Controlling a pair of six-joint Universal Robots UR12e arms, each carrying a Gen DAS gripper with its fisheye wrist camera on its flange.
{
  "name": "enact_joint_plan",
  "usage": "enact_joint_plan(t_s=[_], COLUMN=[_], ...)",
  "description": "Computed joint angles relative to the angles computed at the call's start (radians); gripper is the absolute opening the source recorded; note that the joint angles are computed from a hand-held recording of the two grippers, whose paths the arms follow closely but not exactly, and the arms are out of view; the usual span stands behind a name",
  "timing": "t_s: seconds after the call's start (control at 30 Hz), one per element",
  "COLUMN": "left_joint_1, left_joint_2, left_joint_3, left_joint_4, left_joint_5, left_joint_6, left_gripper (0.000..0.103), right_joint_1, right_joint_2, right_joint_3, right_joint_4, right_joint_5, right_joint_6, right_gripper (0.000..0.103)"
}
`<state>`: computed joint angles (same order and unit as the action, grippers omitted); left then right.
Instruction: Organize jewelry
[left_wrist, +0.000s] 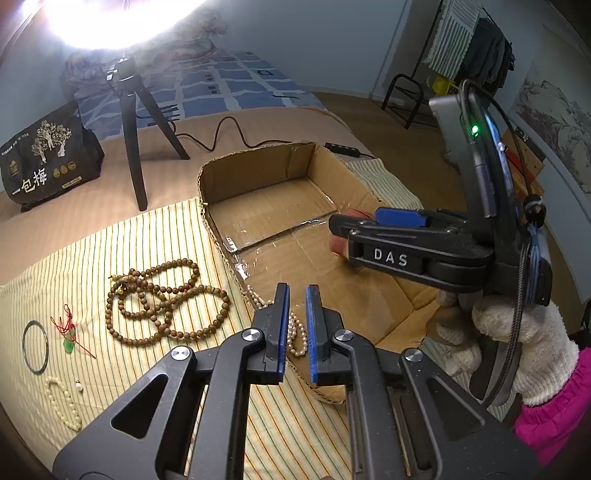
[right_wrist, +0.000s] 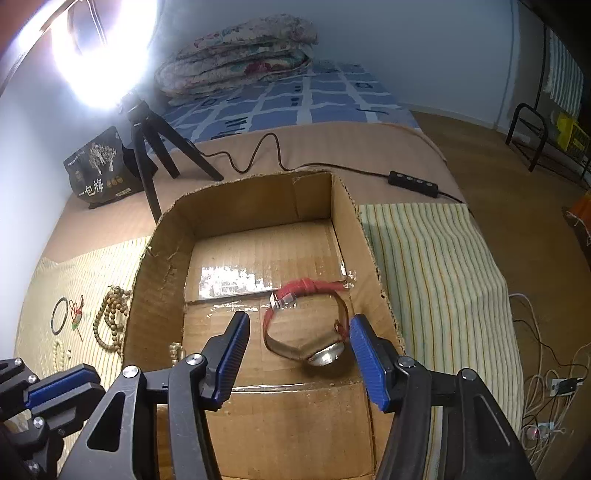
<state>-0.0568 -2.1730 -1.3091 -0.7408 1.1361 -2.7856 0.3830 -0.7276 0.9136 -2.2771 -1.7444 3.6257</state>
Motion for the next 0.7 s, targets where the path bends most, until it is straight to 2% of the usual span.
enact_joint_plan(t_s=[0.07, 0.4, 0.63, 0.7], left_joint_1=[0.001, 0.022, 0.054, 0.067], left_joint_2=[0.005, 0.033, 0.063, 0.072], left_joint_3=[-0.008, -0.039, -0.076, -0.087], left_joint_4=[0.009, 0.047, 0.091, 0.109], left_joint_5=[0.002, 0.006, 0.025, 0.032], left_joint_6=[0.001, -0.005, 0.012, 0.016], left_gripper=[0.023, 0.024, 0.024, 0.031], right_joint_1=[0.002, 0.011, 0.024, 0.028], right_joint_2=[-0.002, -0.02, -0.028, -0.029], right_joint_3=[0.0, 0.013, 0.014, 0.014], right_joint_4=[-0.001, -0.017, -0.051, -0.063], right_joint_5=[-0.013, -0.053, -0.07, -0.064], right_joint_6=[0.0, 0.001, -0.017, -0.023], right_gripper=[0.065, 0.074, 0.079, 0.079])
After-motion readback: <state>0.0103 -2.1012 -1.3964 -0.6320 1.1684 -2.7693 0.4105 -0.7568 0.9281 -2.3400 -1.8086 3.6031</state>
